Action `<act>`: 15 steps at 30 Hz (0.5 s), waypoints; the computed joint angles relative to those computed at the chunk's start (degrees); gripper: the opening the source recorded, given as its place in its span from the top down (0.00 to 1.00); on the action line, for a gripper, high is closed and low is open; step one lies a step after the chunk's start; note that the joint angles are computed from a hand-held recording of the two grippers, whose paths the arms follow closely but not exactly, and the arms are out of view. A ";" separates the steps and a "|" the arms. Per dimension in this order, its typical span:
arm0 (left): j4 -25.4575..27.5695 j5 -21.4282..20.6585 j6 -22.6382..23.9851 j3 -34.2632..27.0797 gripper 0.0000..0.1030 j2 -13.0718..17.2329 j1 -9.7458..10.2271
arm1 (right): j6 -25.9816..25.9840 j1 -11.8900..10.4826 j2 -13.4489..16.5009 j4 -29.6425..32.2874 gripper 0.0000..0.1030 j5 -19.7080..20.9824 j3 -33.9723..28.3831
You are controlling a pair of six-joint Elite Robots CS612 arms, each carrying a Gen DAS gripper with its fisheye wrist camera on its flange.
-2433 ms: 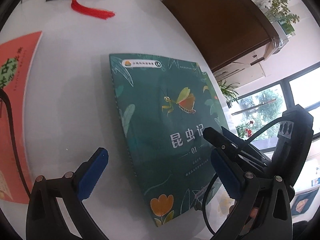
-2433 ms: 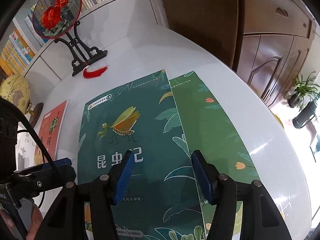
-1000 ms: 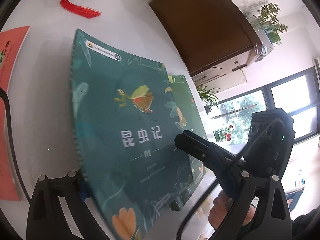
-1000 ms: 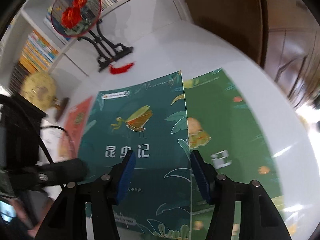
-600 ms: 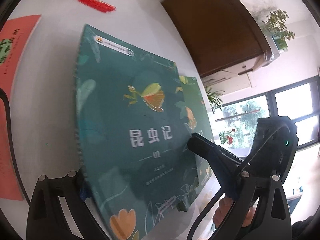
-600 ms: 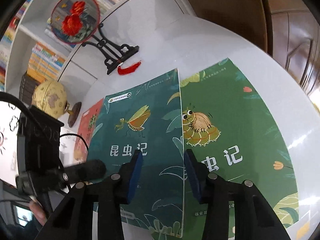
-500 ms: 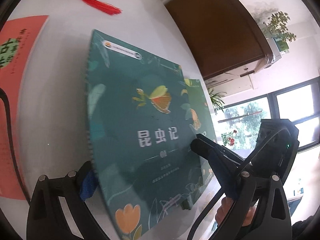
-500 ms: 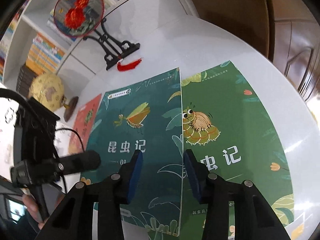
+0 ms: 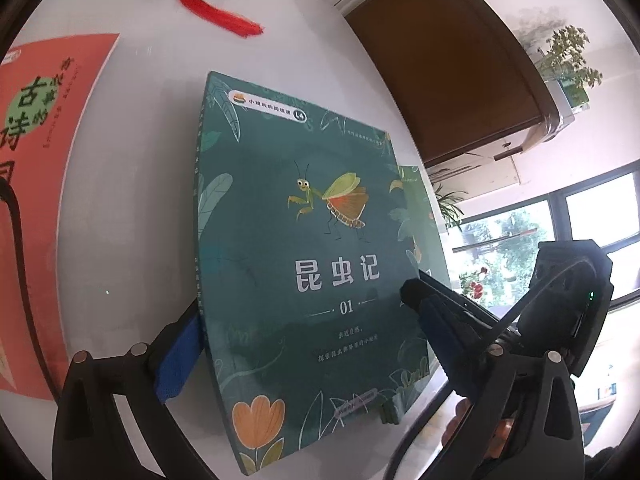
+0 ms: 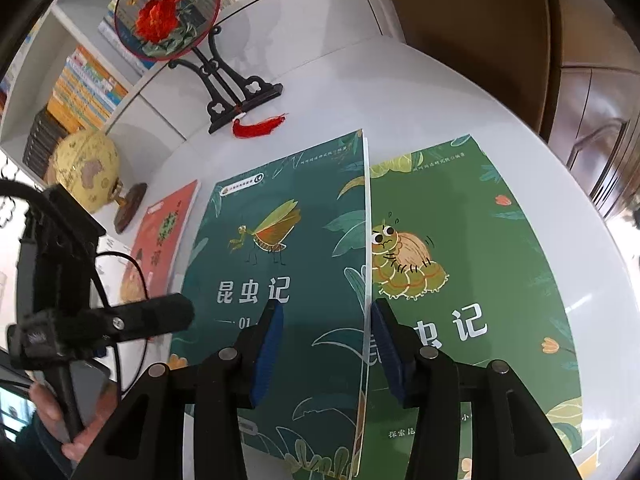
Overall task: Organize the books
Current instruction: 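Close the right tool on the green book's edge and lift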
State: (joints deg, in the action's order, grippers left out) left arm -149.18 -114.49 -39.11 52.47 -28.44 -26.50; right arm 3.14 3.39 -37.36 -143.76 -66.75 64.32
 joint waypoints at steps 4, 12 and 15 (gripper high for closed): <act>-0.68 0.75 -0.01 0.28 0.03 -0.31 0.13 | 4.35 -1.37 0.05 -1.68 0.55 6.80 0.98; -0.91 -0.17 -0.69 0.45 0.04 -0.13 0.33 | 4.80 -2.65 0.83 -3.21 0.58 22.09 0.09; 0.22 1.02 -0.67 0.82 0.04 -0.27 0.22 | 1.51 -1.34 1.12 0.74 0.58 17.52 -1.48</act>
State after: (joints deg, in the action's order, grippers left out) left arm -148.97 -113.47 -39.78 53.29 -28.70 -26.28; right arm 4.65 2.04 -36.25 -143.03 -49.23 62.84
